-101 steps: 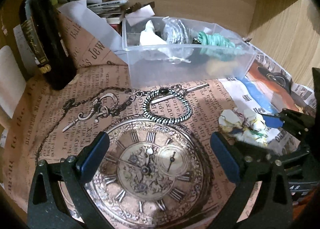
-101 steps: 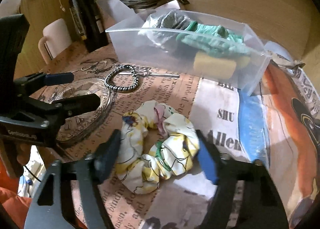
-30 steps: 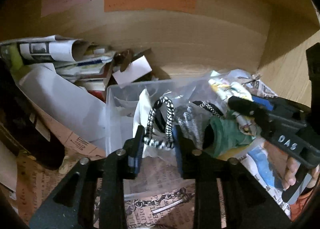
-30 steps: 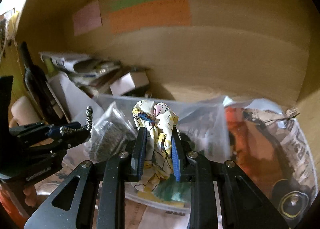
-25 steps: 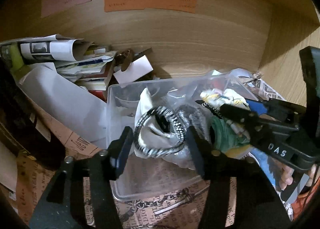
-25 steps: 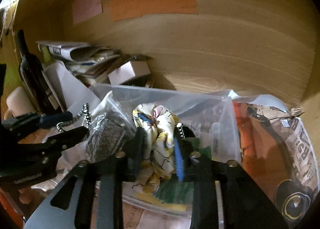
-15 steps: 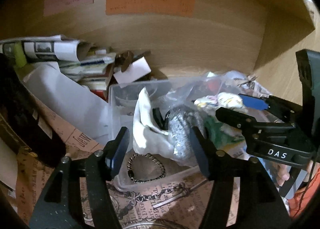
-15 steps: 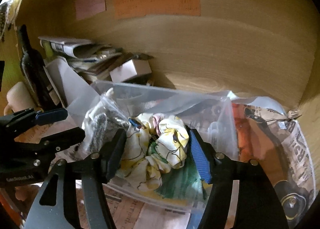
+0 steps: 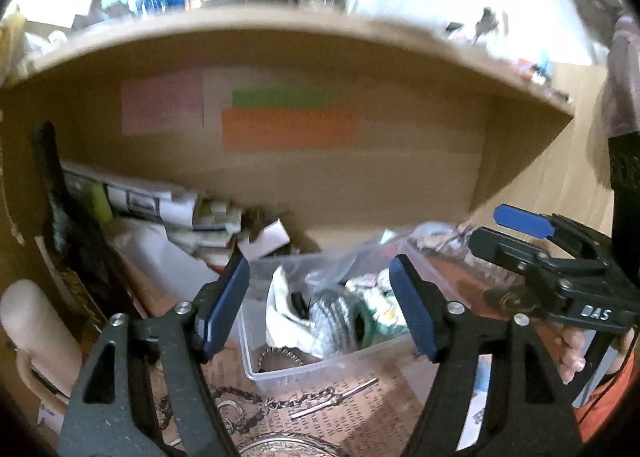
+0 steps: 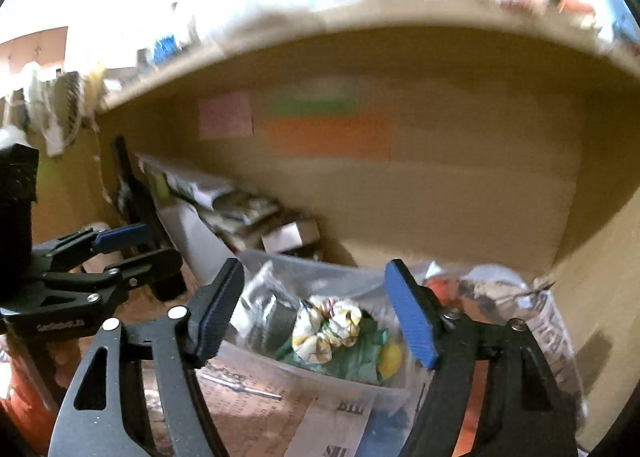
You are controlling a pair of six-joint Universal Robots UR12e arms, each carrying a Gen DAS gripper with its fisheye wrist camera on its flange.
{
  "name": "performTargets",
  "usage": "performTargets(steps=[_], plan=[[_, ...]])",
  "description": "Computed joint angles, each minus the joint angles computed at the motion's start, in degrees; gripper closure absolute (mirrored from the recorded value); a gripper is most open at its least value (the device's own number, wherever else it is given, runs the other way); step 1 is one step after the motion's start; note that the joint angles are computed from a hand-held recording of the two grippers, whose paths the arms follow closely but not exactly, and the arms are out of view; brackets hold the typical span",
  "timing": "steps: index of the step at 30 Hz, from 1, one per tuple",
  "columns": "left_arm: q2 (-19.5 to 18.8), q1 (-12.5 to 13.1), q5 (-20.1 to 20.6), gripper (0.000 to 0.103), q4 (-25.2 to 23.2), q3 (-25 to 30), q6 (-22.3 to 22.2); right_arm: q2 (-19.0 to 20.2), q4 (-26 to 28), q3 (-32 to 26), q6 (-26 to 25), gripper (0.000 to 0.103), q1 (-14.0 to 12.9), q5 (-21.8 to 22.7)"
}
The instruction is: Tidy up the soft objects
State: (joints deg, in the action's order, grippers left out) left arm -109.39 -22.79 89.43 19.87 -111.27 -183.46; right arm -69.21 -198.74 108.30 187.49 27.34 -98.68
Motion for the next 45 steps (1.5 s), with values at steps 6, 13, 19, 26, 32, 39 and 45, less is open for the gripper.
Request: performTargets(steps=[6, 13, 19, 26, 32, 39, 45], plan=[[1.5, -1.0, 1.6, 0.017, 5.4, -2.1, 0.8, -1.4, -4.9, 2.0, -0.6, 0.015, 1.0, -1.7], [2.5, -1.5, 1.7, 0.005, 8.5, -4.0, -0.2, -1.5, -8.1, 3.0, 0.2, 0.000, 2.0, -3.4], [2.8, -2.1, 3.2, 0.002, 9.3, -4.8, -0.3, -1.9, -9.2, 3.8, 0.9, 0.000, 2.5, -3.7], [3.0, -2.3, 3.9, 0.002, 9.3, -5.0, -0.5, -1.9, -9.5, 4.1, 1.2, 0.000, 3.0, -5.0], [2.7, -2.9, 5.2, 0.001, 9.7, -4.9, 0.1, -1.9, -9.9, 4.2, 1.1, 0.000, 2.9, -4.8], [2.7, -3.1, 5.6, 0.001, 9.8, -4.8, 0.3, -2.0, -10.0, 4.2, 0.7, 0.000, 3.0, -4.7], [2.7, -3.0, 5.2, 0.001, 9.8, -4.8, 0.2, -1.7, -10.0, 3.9, 0.2, 0.000, 3.5, -5.4]])
